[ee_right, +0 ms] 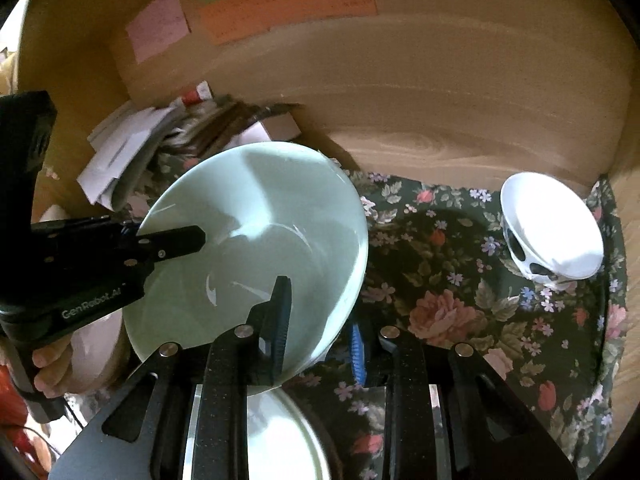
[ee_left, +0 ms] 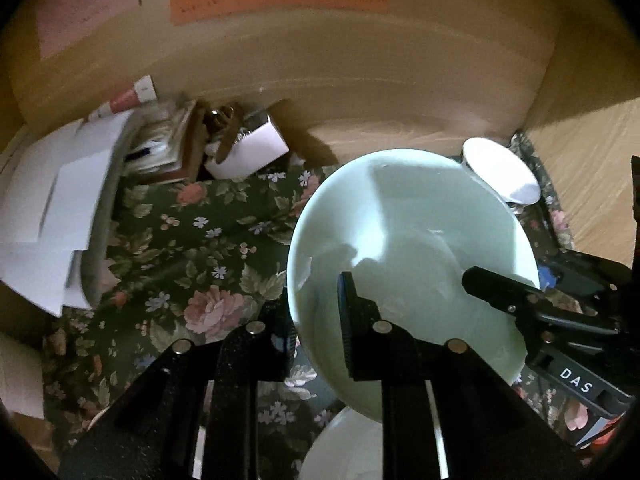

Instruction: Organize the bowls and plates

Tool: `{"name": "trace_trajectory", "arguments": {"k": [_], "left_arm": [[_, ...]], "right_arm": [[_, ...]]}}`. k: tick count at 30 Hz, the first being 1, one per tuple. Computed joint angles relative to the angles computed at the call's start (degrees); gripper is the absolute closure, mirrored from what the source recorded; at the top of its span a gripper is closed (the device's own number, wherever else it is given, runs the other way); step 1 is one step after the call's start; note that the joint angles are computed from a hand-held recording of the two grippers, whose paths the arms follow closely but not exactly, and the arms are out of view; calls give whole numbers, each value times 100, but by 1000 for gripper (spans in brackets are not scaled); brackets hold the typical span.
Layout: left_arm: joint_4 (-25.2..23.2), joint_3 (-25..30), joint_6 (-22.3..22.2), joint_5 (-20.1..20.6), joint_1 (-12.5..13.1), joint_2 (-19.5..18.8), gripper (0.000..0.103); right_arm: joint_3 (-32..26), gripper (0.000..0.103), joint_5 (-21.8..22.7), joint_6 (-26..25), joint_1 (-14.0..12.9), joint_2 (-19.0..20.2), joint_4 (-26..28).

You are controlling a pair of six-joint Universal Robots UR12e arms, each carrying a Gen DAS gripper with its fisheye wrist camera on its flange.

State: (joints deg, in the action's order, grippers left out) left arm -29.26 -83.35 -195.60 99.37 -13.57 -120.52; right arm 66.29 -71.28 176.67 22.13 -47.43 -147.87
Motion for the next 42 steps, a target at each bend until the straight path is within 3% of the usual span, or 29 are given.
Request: {"name": "trace_trajectory", "arguments": {"k": [17, 42], "left_arm": [[639, -788, -244, 250, -99, 522, 85], [888, -2045, -917, 637, 30, 1351, 85]], "right_arm": [[500, 80, 28, -89, 175, -352, -545], [553, 80, 591, -444, 511, -364, -418]]}}
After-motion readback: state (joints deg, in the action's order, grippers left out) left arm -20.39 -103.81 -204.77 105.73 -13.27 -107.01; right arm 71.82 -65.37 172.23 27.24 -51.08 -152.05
